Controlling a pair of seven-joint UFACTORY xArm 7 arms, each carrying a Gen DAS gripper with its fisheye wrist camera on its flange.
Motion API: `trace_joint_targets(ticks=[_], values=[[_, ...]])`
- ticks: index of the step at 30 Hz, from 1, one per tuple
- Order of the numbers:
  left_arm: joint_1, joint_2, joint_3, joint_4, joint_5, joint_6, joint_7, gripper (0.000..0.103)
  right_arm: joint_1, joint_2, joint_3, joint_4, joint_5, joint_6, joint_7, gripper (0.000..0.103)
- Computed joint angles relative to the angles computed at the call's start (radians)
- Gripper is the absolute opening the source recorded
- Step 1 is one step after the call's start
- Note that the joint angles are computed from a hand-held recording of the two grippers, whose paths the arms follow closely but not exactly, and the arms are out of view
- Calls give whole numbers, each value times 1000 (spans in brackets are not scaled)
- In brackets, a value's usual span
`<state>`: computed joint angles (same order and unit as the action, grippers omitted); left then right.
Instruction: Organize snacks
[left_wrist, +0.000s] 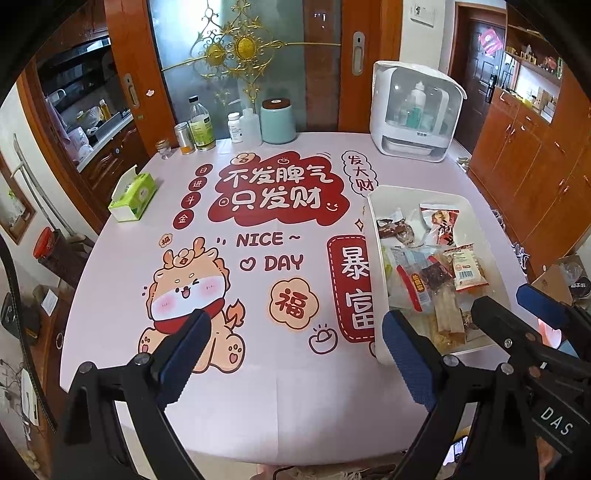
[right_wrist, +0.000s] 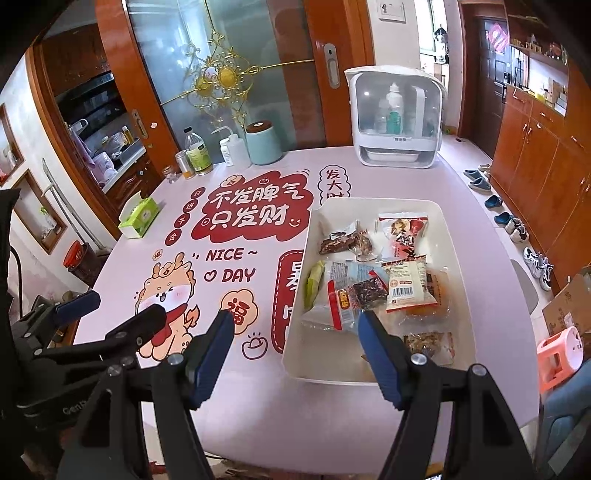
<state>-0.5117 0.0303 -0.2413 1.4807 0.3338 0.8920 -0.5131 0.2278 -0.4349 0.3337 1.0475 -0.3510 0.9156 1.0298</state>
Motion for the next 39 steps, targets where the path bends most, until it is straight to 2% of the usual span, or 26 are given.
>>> trace_joint_targets(ticks=[39], values=[[-6,4,-2,-8,-6,12,-1,93,1,-6,-11,-16,20,-7,-18,70]])
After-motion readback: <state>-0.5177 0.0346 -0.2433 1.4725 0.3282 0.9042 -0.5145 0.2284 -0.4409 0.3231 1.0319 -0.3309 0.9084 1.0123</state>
